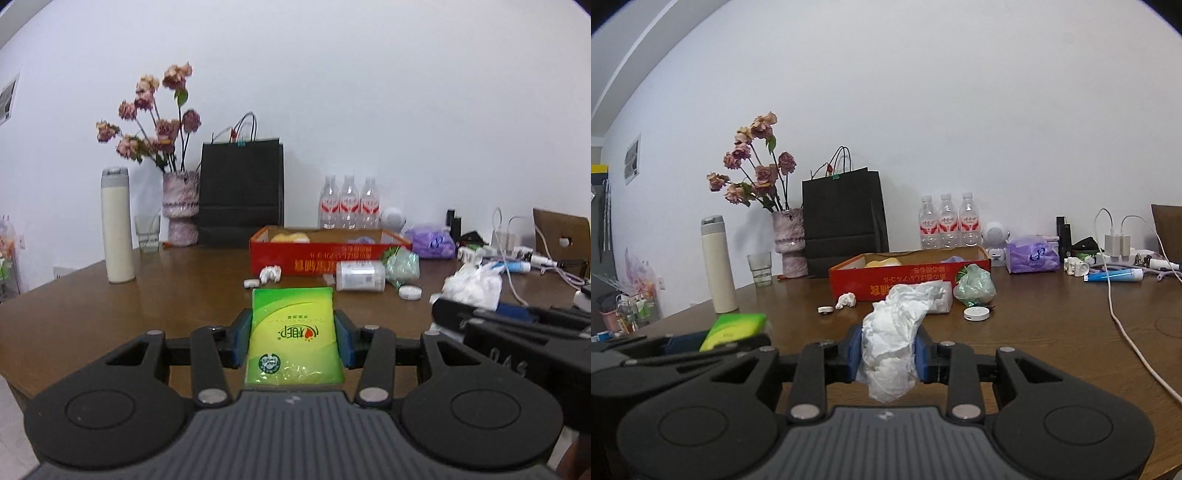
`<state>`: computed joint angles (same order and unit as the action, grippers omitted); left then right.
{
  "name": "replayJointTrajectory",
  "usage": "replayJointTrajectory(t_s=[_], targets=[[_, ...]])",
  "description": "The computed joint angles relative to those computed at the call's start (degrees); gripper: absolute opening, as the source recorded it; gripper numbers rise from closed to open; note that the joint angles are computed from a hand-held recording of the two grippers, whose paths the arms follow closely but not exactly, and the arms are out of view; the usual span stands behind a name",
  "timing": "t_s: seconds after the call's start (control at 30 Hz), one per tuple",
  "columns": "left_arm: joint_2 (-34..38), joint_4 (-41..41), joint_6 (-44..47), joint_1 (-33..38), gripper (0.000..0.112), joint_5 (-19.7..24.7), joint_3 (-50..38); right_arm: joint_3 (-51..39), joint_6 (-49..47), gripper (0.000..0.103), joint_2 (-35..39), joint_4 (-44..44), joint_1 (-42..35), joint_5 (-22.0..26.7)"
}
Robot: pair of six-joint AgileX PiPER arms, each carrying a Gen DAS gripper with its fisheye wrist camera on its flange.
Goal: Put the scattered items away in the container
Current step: 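Lift the green pack and crumpled tissue with both tools toward the box, then lower the green pack and tissue into the box and open both tools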
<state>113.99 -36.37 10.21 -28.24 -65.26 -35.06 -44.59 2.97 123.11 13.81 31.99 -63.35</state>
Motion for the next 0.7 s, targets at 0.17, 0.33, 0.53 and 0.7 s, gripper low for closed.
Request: replayJointTrajectory(t_s=[0.17,0.33,0.53,0.7], targets=[[0.6,1.2,-2.1,1.0,0.047,1.0,-0.2,-0.7,0.4,0.028,1.2,0.7,0.3,-0.5],[1.9,2.6,-5.1,2.3,0.047,0.7,-1.1,-1.2,1.9,0.028,2.0,-1.4,-0.7,-0.3],[-0.3,10.5,-5.7,9.0,0.047,10.5,-9.3,-7.5,0.8,0.028,1.3,-4.1,-4.3,6.9],[3.6,17.2,-3.7,18.1,0.046,29.2,-32.0,-23.5,6.8,0.028,1.8,-15.9,-11.9,21.9]])
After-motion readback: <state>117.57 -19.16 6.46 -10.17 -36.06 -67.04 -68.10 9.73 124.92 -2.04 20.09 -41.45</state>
